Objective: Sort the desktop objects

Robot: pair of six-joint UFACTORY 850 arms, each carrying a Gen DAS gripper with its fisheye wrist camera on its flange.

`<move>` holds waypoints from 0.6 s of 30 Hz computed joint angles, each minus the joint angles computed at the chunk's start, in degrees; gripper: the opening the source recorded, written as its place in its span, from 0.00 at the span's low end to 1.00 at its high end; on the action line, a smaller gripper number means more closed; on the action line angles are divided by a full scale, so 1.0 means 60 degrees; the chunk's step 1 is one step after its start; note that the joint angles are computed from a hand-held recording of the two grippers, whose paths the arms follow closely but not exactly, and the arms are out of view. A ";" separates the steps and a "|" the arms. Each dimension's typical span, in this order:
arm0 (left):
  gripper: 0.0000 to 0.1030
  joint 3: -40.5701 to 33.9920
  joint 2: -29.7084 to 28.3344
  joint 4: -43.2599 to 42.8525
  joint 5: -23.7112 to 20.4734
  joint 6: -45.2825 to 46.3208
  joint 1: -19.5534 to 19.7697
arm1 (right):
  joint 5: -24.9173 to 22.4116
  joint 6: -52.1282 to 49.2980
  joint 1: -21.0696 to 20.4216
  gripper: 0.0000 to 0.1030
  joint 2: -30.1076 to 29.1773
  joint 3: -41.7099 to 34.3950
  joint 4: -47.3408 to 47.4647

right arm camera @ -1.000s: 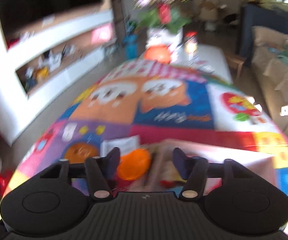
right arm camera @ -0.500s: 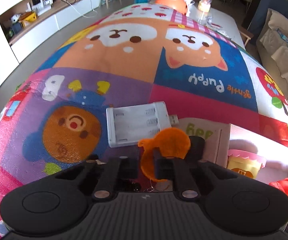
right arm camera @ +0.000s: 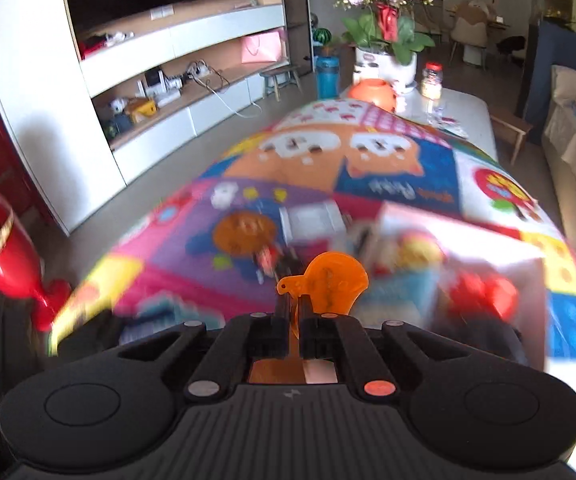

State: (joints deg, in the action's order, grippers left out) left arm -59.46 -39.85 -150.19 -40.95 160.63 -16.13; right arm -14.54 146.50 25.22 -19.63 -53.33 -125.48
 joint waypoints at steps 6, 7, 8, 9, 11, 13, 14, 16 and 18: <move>0.99 -0.0319 -0.0035 -0.0183 0.0918 0.0201 -0.0182 | -0.0441 0.1674 0.0250 0.04 0.0501 0.1644 -0.0851; 0.99 -0.0378 -0.0044 -0.0300 0.1034 0.0302 -0.0219 | -0.0640 0.2282 0.0262 0.04 0.0449 0.1826 -0.1339; 0.99 -0.0425 -0.0063 -0.0563 0.1085 0.0560 -0.0283 | -0.0871 0.2720 0.0271 0.04 0.0384 0.1977 -0.1645; 0.98 -0.0483 -0.0090 -0.0888 0.1104 0.0904 -0.0347 | -0.1120 0.3026 0.0284 0.05 0.0289 0.2090 -0.1827; 0.98 -0.0684 -0.0163 -0.1390 0.1197 0.1392 -0.0461 | -0.1753 0.3431 0.0373 0.10 0.0122 0.2329 -0.2018; 0.98 -0.1014 -0.0286 -0.1416 0.1370 0.1314 -0.0523 | -0.2375 0.3828 0.0499 0.37 -0.0004 0.2589 -0.2267; 0.98 -0.1225 -0.0373 -0.1360 0.1490 0.1218 -0.0557 | -0.2748 0.4065 0.0590 0.45 -0.0034 0.2781 -0.2386; 0.98 -0.1699 -0.0628 -0.1699 0.1698 0.1474 -0.0679 | -0.3527 0.4455 0.0804 0.58 -0.0093 0.3146 -0.2442; 0.98 -0.2211 -0.0914 -0.2262 0.1966 0.2028 -0.0856 | -0.4059 0.4798 0.0913 0.63 -0.0140 0.3429 -0.2397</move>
